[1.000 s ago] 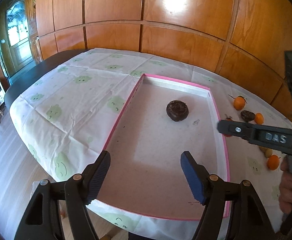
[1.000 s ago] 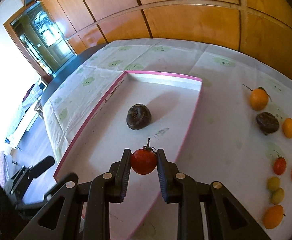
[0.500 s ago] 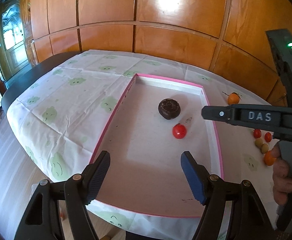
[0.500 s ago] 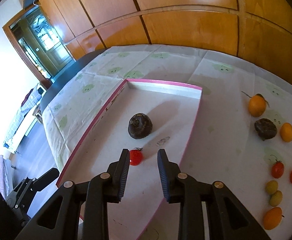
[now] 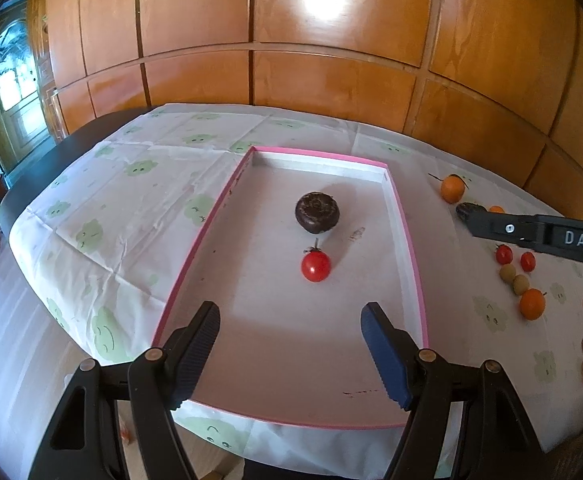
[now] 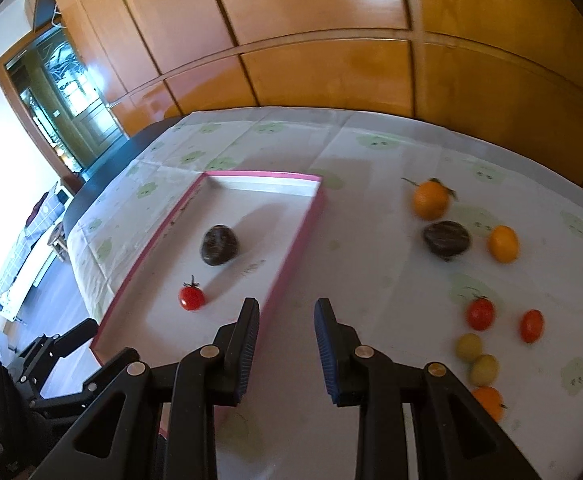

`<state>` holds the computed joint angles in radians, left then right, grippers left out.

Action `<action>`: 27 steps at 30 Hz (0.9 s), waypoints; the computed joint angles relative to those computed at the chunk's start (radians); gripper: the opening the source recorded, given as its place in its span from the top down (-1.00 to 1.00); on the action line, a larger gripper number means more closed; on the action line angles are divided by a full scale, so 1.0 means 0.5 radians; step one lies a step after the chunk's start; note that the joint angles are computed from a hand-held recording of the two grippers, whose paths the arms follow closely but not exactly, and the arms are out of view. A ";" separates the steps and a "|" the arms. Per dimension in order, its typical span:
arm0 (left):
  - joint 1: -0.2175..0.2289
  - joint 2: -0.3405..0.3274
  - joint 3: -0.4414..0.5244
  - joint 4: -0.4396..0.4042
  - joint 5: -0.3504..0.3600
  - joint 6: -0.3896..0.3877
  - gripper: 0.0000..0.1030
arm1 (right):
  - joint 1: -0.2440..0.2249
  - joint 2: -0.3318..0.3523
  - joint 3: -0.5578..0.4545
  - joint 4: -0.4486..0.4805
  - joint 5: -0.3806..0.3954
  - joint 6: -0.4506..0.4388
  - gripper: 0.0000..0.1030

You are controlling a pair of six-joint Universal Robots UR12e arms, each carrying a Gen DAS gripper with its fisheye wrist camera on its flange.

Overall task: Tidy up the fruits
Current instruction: 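Move the left tool to the leafy orange tangerine and grasp it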

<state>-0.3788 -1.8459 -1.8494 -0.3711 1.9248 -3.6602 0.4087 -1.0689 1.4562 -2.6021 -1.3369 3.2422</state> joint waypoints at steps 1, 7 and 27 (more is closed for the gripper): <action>-0.002 -0.001 0.000 0.001 -0.003 0.006 -0.43 | -0.011 -0.012 0.017 -0.006 -0.011 0.002 0.44; -0.029 -0.014 0.020 0.004 -0.009 0.056 -0.43 | -0.062 -0.074 0.089 -0.031 -0.105 0.000 0.44; -0.095 -0.096 0.147 -0.014 -0.100 0.295 -0.43 | -0.354 -0.193 0.317 -0.167 -0.548 0.317 0.43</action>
<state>-0.4263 -1.8937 -1.7757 -0.3780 1.8748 -3.5128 0.2316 -1.1656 1.6145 -2.6855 -1.6110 3.4005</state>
